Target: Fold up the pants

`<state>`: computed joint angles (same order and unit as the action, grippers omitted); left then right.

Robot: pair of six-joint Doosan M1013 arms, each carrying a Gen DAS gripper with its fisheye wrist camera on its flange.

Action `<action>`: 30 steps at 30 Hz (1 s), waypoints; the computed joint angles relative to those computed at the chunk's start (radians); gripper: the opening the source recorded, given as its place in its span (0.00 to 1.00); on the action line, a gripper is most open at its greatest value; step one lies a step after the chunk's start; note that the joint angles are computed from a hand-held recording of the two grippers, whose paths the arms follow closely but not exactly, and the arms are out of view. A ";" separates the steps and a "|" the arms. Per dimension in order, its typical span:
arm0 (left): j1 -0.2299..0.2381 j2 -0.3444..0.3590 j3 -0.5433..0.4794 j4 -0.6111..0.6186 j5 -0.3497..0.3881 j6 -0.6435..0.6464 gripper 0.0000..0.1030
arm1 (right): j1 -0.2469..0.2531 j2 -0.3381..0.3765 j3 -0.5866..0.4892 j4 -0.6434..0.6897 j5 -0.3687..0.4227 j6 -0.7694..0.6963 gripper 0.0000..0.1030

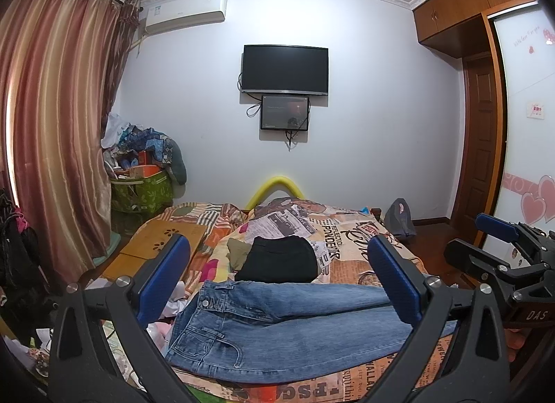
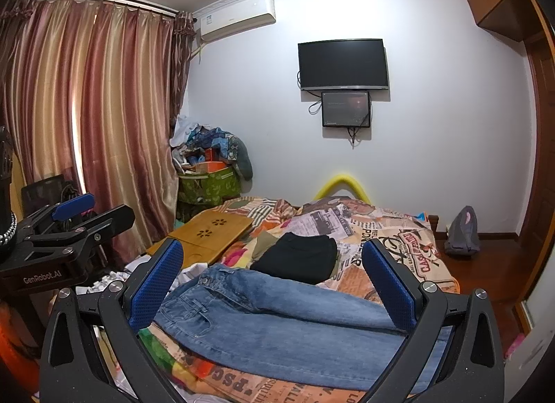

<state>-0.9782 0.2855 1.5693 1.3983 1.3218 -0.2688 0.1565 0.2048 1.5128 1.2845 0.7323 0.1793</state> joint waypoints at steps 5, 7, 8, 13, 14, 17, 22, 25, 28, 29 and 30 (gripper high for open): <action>0.003 -0.001 0.000 0.000 -0.008 -0.005 1.00 | 0.000 -0.002 0.003 0.001 -0.003 -0.002 0.99; 0.004 -0.003 0.002 0.000 -0.011 -0.006 1.00 | 0.001 -0.002 0.001 -0.004 -0.002 0.005 0.99; 0.005 -0.003 0.002 0.000 -0.012 -0.006 1.00 | 0.001 -0.001 -0.001 -0.007 -0.001 0.008 0.99; 0.006 -0.003 0.003 0.000 -0.014 -0.005 1.00 | 0.000 0.000 -0.001 -0.006 0.001 0.006 0.99; 0.007 -0.004 0.004 -0.001 -0.017 -0.006 1.00 | 0.000 0.000 -0.001 -0.005 0.000 0.007 0.99; 0.008 -0.006 0.007 -0.002 -0.023 -0.009 1.00 | 0.001 0.000 0.000 -0.005 -0.001 0.007 0.99; 0.009 -0.012 0.014 -0.005 -0.030 -0.009 1.00 | 0.001 0.000 0.000 -0.007 -0.001 0.008 0.99; 0.009 -0.012 0.015 -0.004 -0.027 -0.010 1.00 | 0.001 0.004 -0.008 -0.017 0.004 0.020 0.99; 0.010 -0.011 0.015 -0.007 -0.029 -0.009 1.00 | 0.003 0.007 -0.010 -0.024 0.003 0.026 0.99; 0.011 -0.011 0.015 -0.008 -0.029 -0.009 1.00 | 0.002 0.007 -0.012 -0.025 0.004 0.029 0.99; 0.012 -0.011 0.016 -0.006 -0.033 -0.009 1.00 | 0.003 0.009 -0.016 -0.030 0.005 0.035 0.99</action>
<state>-0.9664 0.2743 1.5853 1.3921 1.2888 -0.2776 0.1592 0.2142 1.4973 1.2546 0.7369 0.2139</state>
